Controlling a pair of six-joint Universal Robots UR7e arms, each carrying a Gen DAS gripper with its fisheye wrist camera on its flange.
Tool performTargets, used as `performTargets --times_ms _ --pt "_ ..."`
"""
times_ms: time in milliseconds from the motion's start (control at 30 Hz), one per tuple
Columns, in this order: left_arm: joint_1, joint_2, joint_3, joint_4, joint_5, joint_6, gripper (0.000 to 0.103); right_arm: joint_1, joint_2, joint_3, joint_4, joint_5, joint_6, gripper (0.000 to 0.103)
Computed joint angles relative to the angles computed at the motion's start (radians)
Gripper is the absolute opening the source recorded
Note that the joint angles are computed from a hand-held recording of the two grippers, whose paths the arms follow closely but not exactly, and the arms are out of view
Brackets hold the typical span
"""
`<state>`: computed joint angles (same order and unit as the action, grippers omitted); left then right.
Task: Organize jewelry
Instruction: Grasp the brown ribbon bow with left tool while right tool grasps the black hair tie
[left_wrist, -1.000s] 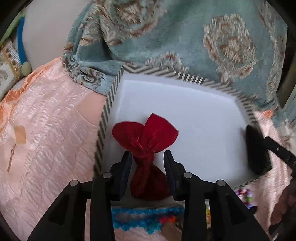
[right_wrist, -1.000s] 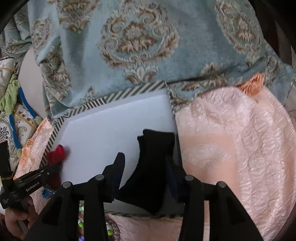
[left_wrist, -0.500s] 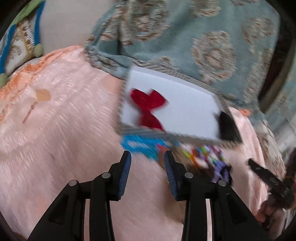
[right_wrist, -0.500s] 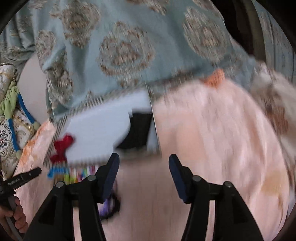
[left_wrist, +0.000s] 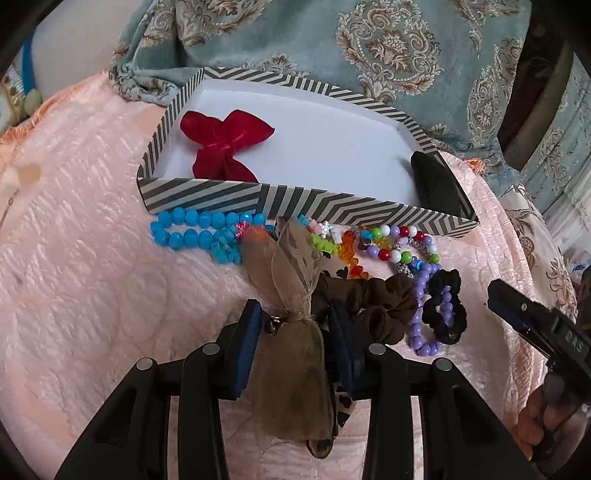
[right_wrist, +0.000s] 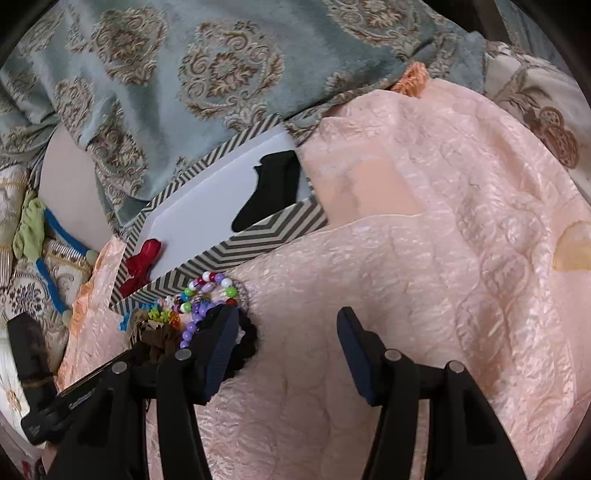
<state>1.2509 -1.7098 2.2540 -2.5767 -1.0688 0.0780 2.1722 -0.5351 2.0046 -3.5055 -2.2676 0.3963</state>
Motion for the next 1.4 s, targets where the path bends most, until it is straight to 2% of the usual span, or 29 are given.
performTargets --times_ms 67,133,267,333,400,433,500,533,867,967,1033,1167,1267,1400 --pt "-0.016 -0.011 0.013 0.000 0.021 0.009 0.006 0.006 0.008 -0.017 0.040 0.019 -0.039 0.059" --pt "-0.029 -0.039 0.027 0.003 0.020 0.018 0.001 0.011 0.017 -0.040 0.099 0.031 -0.075 0.058" --pt "-0.051 -0.105 0.047 -0.019 0.012 0.037 0.001 0.017 0.046 -0.083 0.175 0.010 -0.115 0.049" --pt "-0.045 -0.106 0.043 -0.032 0.016 0.030 0.001 0.013 0.056 -0.095 0.185 0.007 -0.126 0.045" --pt "-0.030 -0.095 0.030 -0.031 0.018 0.009 0.001 0.012 0.064 -0.100 0.175 0.004 -0.156 0.035" --pt "-0.023 -0.091 0.025 -0.027 0.019 0.001 0.001 0.012 0.067 -0.103 0.174 0.006 -0.163 0.024" --pt "-0.010 -0.083 0.013 -0.016 0.011 -0.016 0.001 0.011 0.063 -0.097 0.165 0.018 -0.171 0.015" --pt "-0.007 -0.082 0.011 -0.016 0.008 -0.020 0.001 0.011 0.060 -0.091 0.155 0.026 -0.173 0.007" --pt "-0.024 -0.104 0.024 -0.041 0.032 -0.013 0.001 0.031 0.051 -0.054 -0.032 -0.004 -0.194 0.007" --pt "-0.039 -0.119 0.035 -0.091 0.078 -0.005 0.001 0.036 0.052 -0.051 -0.078 -0.025 -0.207 0.007" --pt "-0.043 -0.123 0.039 -0.121 0.101 0.000 0.001 0.033 0.050 -0.049 -0.084 -0.028 -0.204 0.007" --pt "-0.034 -0.121 0.033 -0.118 0.094 0.000 0.001 0.037 0.049 -0.052 -0.074 -0.032 -0.209 0.007" --pt "-0.042 -0.118 0.039 -0.114 0.098 0.007 0.001 0.048 0.055 -0.064 -0.044 -0.058 -0.212 0.007" --pt "-0.046 -0.116 0.042 -0.112 0.107 0.010 0.001 0.069 0.074 -0.089 -0.028 -0.098 -0.256 0.007"
